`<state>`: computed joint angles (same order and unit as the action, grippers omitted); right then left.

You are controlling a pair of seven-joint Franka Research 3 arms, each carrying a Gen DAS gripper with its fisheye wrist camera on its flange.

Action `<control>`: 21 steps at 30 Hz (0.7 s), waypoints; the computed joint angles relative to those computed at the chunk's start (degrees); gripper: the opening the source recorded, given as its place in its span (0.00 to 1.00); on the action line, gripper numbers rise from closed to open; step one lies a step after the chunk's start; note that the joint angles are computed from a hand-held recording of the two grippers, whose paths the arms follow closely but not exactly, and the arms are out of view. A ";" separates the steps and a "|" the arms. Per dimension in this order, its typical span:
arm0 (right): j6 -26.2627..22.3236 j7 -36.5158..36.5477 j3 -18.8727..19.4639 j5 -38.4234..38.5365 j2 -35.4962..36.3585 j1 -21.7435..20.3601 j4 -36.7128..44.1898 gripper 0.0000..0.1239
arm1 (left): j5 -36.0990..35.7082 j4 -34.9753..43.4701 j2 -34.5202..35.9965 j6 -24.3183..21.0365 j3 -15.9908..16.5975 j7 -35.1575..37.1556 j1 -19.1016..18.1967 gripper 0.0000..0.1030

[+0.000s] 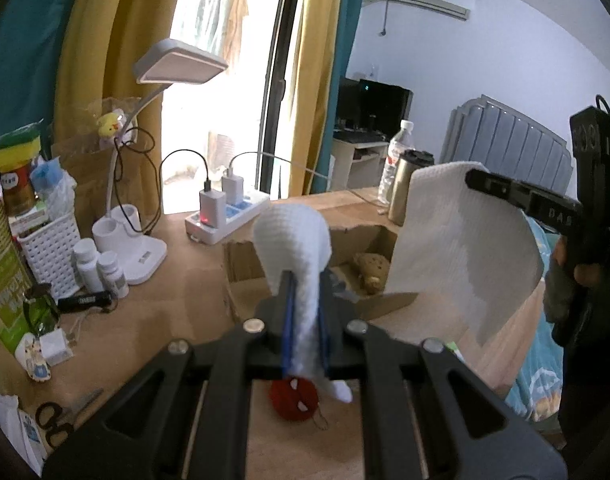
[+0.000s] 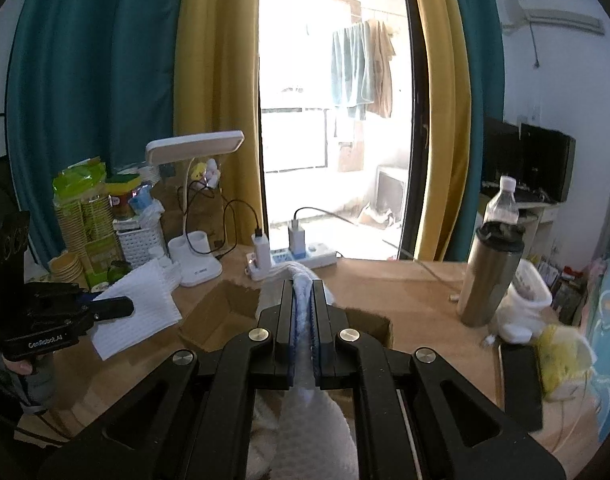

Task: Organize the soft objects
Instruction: 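Carry both white towels over the cardboard box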

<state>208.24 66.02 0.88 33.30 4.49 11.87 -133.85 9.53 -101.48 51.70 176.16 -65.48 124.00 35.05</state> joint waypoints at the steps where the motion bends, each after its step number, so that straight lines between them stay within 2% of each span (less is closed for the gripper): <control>1: -0.10 -0.57 -0.11 0.25 0.25 0.05 0.56 0.05 | 0.05 0.60 0.30 -0.25 0.08 0.09 -0.34 0.10; 7: -0.67 -3.08 -0.77 0.73 2.29 -0.01 4.65 0.05 | -1.12 4.58 2.26 -1.88 0.67 1.65 -2.66 0.10; 21: -5.01 1.11 -1.36 -5.86 9.31 -2.58 13.98 0.05 | -10.13 14.33 3.76 -5.86 6.11 7.42 -10.71 0.10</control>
